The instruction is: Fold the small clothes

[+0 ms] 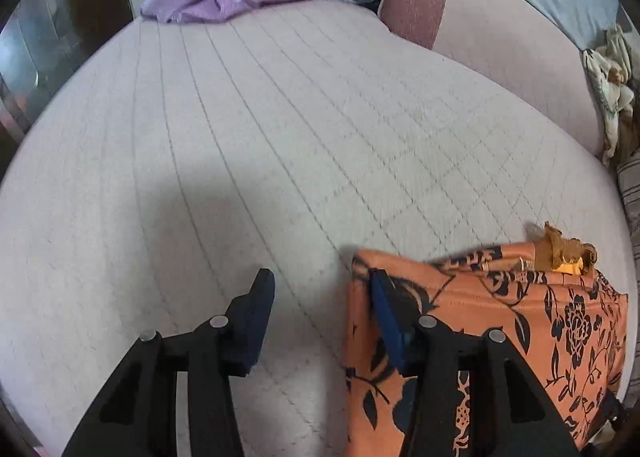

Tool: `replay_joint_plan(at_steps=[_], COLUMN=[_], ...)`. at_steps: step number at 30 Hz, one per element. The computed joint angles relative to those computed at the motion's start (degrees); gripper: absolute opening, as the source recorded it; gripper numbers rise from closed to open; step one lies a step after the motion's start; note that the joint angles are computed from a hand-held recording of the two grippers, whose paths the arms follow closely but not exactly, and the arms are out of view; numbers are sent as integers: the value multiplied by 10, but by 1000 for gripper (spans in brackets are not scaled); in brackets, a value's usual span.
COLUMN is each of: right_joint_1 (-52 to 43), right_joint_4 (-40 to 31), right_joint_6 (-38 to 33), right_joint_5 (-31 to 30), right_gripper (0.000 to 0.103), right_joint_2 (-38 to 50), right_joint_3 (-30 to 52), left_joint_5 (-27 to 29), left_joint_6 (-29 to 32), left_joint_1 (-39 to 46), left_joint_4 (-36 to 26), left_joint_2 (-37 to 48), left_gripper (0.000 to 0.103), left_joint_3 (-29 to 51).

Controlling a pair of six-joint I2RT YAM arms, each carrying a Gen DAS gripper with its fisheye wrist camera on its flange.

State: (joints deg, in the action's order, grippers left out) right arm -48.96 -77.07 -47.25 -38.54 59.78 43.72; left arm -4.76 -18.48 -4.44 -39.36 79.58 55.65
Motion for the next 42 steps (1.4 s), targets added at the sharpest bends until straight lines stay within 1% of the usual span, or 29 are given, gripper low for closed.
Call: replay_joint_plan(at_steps=[2, 4, 6, 9, 10, 11, 12, 13, 14, 15, 16, 18, 19, 20, 21, 22, 23, 25, 27, 29, 31, 33, 36, 37, 38, 39, 40, 41, 42], right_joint_1=[2, -22, -20, -22, -22, -21, -23, -21, -19, -21, -27, -65, -71, -74, -72, -89, -113, -114, -103, -68, -4, 72, 143, 155, 163, 159, 145, 101, 61], right_joint_4=[6, -7, -4, -6, -8, -11, -17, -22, -32, -49, -63, -103, -101, -85, -55, -58, -76, -99, -110, -106, -63, -3, 50, 64, 86, 130, 159, 168, 148], right_joint_6=[3, -26, -20, -17, -18, -18, -20, -14, -5, -1, -8, -53, -54, -45, -32, -57, -80, -68, -55, -18, 58, 146, 217, 223, 230, 248, 264, 272, 274], right_joint_5=[-7, -8, -10, -9, -9, -6, -2, 3, 10, 11, 3, -25, -22, -8, 20, 16, 8, 16, -6, -24, -32, -29, -30, -31, -26, -2, 9, -28, -68], right_gripper=[70, 70, 70, 70, 70, 70, 70, 70, 70, 70, 70, 72, 75, 78, 78, 77, 77, 78, 78, 78, 78, 78, 78, 78, 78, 78, 74, 62, 55], right_joint_2=[-2, 5, 0, -4, -3, 1, 6, 8, 10, 13, 14, 20, 21, 24, 44, 68, 74, 70, 61, 67, 71, 92, 156, 178, 198, 226, 245, 286, 317], right_joint_3=[-8, -8, -10, -9, -7, -3, 4, 11, 23, 37, 44, 58, 55, 44, 22, 16, 24, 54, 88, 113, 131, 149, 167, 169, 166, 163, 157, 163, 177], left_joint_5=[-28, -20, -4, -17, -40, -48, -67, -100, -118, -130, -155, -179, -180, -165, -164, -159, -158, -189, -225, -233, -225, -219, -214, -215, -214, -212, -207, -203, -200], left_joint_6=[-2, -3, -12, -43, -73, -87, -118, -170, -198, -212, -244, -284, -296, -292, -302, -309, -309, -316, -328, -330, -324, -321, -328, -330, -329, -329, -327, -327, -323], left_joint_1=[-12, -15, -25, -85, -132, -156, -200, -265, -305, -330, -378, -408, -411, -394, -391, -387, -385, -406, -439, -458, -459, -461, -478, -482, -481, -481, -477, -474, -468], left_joint_4=[-1, -16, -51, -105, -135, -146, -161, -184, -191, -190, -199, -210, -212, -203, -201, -212, -220, -237, -254, -249, -235, -224, -205, -205, -200, -198, -193, -191, -185], left_joint_2=[-53, -109, -180, -277, -316, -327, -342, -365, -374, -379, -377, -336, -310, -301, -320, -325, -328, -332, -317, -312, -303, -298, -271, -266, -258, -255, -248, -244, -244], left_gripper=[52, 52, 53, 54, 56, 60, 61, 62, 64, 67, 67, 67, 67, 70, 70, 70, 70, 70, 70, 70, 70, 70, 70, 70, 70, 70, 70, 70, 70], left_joint_3=[-12, -26, -46, -75, -86, -87, -93, -103, -113, -125, -139, -160, -166, -181, -185, -175, -164, -141, -111, -97, -92, -94, -95, -92, -90, -92, -93, -96, -102])
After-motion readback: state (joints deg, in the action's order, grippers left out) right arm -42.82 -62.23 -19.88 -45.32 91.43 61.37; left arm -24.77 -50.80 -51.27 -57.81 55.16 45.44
